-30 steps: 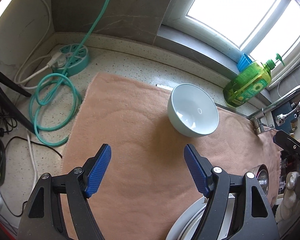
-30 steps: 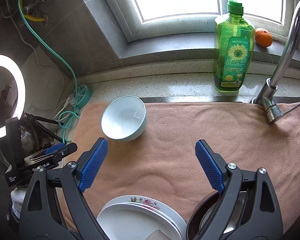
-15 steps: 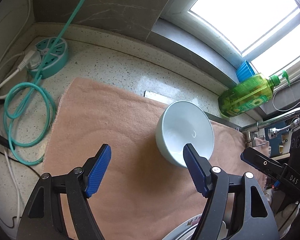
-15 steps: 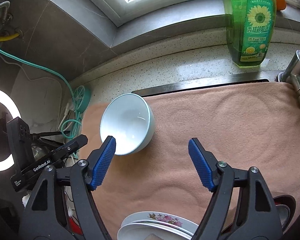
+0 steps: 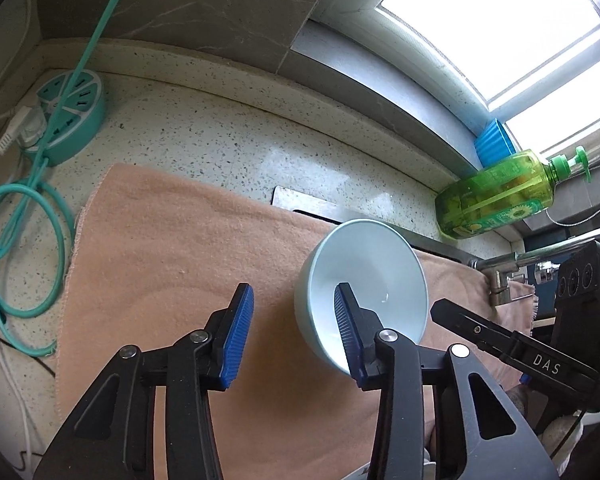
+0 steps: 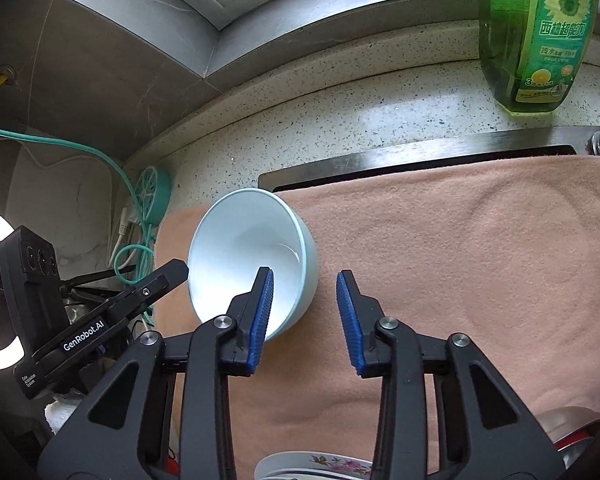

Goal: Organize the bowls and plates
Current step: 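Close both grippers on the pale blue bowl rim, then lift the pale blue bowl and carry it over the nested steel bowls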

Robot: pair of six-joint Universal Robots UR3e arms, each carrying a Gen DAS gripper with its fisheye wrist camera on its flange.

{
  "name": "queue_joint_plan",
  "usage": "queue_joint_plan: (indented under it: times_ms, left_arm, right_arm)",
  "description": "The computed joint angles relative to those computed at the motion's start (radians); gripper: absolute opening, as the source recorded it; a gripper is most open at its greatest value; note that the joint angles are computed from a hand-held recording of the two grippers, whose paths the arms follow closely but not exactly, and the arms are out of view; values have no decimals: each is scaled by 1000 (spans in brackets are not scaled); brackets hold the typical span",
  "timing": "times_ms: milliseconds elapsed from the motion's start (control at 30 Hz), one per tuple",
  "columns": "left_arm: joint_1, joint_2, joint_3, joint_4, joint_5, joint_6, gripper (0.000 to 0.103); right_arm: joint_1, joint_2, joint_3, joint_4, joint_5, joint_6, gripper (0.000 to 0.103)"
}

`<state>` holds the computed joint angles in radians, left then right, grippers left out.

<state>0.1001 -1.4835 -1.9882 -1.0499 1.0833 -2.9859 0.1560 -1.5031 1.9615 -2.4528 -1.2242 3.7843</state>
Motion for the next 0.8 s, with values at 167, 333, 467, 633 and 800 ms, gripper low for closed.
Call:
queue_joint_plan:
  times_ms: [167, 333, 467, 633, 800]
  left_arm:
    - [-1, -33, 6, 4, -22, -3, 24]
    - [-11, -46, 6, 24, -25, -2, 17]
    - [-17, -56, 4, 26, -36, 6, 10]
    - [-28, -46, 5, 28, -27, -2, 10]
    - [-29, -9, -2, 5, -32, 9, 10]
  right_arm:
    - [12, 42, -37, 4, -18, 4, 25]
    - [9, 61, -39, 3, -8, -4, 16]
    - [3, 64, -24, -15, 10, -1, 11]
    - [13, 50, -24, -13, -4, 5, 10]
    - [8, -4, -6, 3, -5, 1, 10]
